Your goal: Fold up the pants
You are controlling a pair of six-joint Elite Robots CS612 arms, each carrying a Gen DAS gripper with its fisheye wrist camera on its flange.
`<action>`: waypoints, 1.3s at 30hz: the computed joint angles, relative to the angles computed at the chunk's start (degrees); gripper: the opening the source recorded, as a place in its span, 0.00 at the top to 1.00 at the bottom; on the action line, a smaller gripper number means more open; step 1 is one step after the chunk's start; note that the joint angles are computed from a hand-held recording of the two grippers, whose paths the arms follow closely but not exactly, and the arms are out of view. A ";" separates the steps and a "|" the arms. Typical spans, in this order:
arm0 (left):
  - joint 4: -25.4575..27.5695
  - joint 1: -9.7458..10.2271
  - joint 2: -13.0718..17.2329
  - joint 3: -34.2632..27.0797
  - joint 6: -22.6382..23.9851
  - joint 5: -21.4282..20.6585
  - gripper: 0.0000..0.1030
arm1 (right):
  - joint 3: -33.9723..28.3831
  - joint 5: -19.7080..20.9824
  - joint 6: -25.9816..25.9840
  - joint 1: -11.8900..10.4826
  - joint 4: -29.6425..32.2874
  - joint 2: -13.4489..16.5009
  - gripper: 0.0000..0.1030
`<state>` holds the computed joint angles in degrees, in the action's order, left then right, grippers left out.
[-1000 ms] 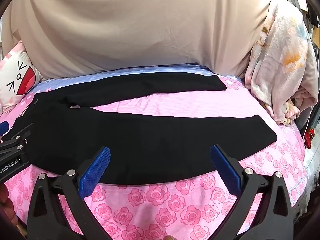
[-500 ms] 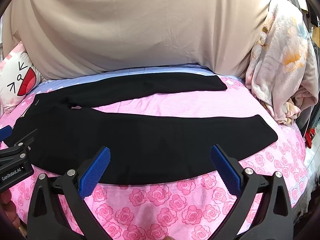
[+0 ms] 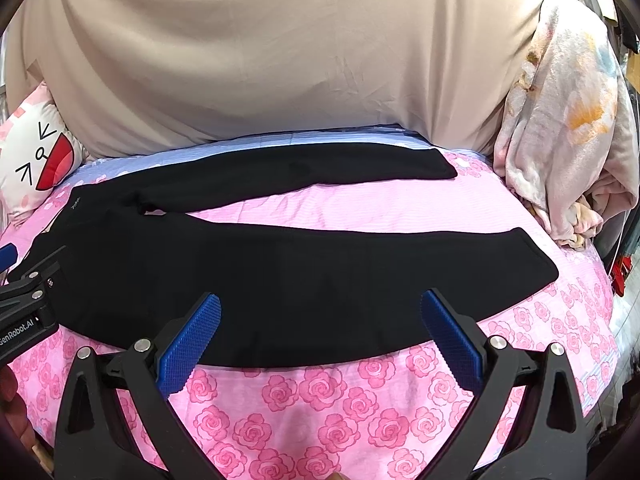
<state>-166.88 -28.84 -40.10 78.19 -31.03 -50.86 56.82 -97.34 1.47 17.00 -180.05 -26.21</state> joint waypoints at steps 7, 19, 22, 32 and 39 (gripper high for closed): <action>-0.20 -0.19 0.13 -0.06 0.14 1.00 0.06 | -1.79 1.53 -0.81 -0.20 4.22 1.03 0.05; 1.96 0.16 0.42 -0.71 -1.01 0.66 0.06 | -8.03 -0.54 -0.08 -0.41 12.80 5.27 0.05; 2.23 0.23 0.55 -0.88 -0.88 0.37 0.06 | -9.40 -0.45 0.28 -0.57 15.38 6.14 0.05; 3.31 0.34 1.03 -1.59 -0.83 -0.29 0.06 | -9.46 2.52 2.38 -1.20 18.46 6.15 0.04; 3.42 0.37 0.93 -1.39 -0.66 -0.15 0.06 | -3.47 3.12 2.38 -1.12 6.34 2.77 0.05</action>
<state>-163.46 -28.48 -39.16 76.79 -31.69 -51.01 53.35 -94.23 3.85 15.88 -173.70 -23.44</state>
